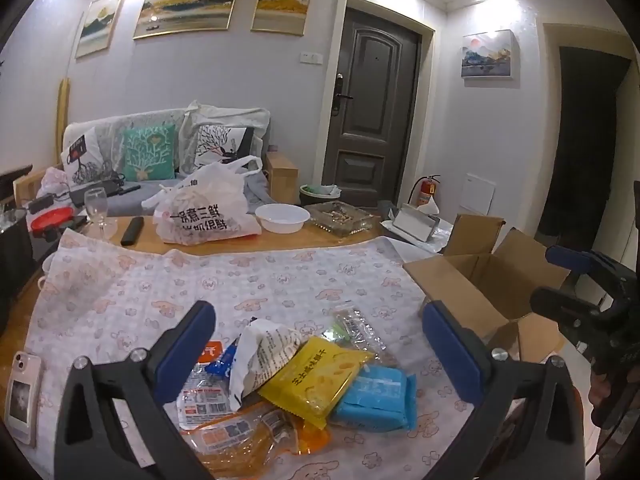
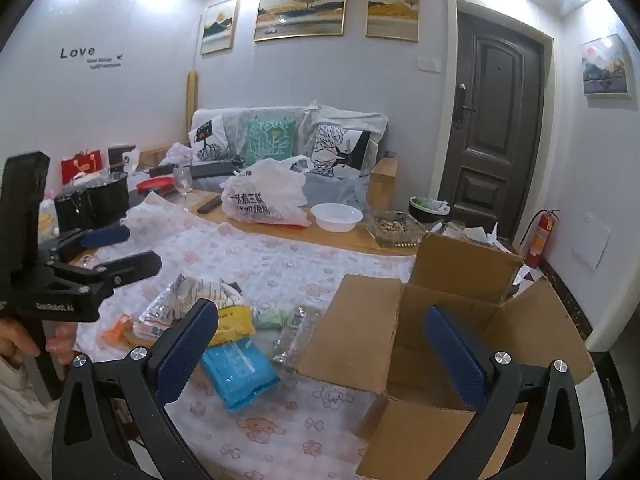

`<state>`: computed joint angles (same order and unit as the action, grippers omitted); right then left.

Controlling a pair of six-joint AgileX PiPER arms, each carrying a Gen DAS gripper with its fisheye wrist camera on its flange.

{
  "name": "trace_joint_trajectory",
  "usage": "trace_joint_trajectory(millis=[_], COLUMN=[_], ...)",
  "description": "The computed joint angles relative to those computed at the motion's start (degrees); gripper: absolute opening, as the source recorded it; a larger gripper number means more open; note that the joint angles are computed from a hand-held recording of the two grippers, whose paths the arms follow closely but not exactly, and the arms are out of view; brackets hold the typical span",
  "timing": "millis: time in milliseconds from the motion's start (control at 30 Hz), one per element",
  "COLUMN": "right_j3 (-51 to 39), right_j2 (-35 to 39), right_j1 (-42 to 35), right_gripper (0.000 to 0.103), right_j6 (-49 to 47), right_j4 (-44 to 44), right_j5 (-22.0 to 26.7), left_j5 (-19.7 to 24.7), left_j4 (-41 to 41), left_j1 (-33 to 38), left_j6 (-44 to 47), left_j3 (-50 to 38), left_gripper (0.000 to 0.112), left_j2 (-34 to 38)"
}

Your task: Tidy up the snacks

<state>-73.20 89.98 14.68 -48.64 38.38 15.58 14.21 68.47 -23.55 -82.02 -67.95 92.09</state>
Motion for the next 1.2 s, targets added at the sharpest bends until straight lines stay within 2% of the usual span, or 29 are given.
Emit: trace_joint_trajectory(millis=[333,700,1200], right_j3=[-0.5,0.3,0.5], right_j2=[-0.5,-1.2,-1.0], right_j1=[0.4,0.1,0.0], right_gripper=[0.103,0.103,0.103], right_j6=[0.8,2.8,2.5], right_j4=[-0.7,-2.5,-2.1], right_j5=[0.9,1.2,0.8], left_j5=[-3.5,-3.5,-3.7], left_j4=[1.0,-7.2,-7.9], left_j1=[1.1,1.4,1.3], left_j6=[-1.3,6.5,7.0], left_j3=[1.7,0.9,1.1], left_gripper=[0.102,0.102,0.102], left_j2=[-1.2,-0.6,-0.6])
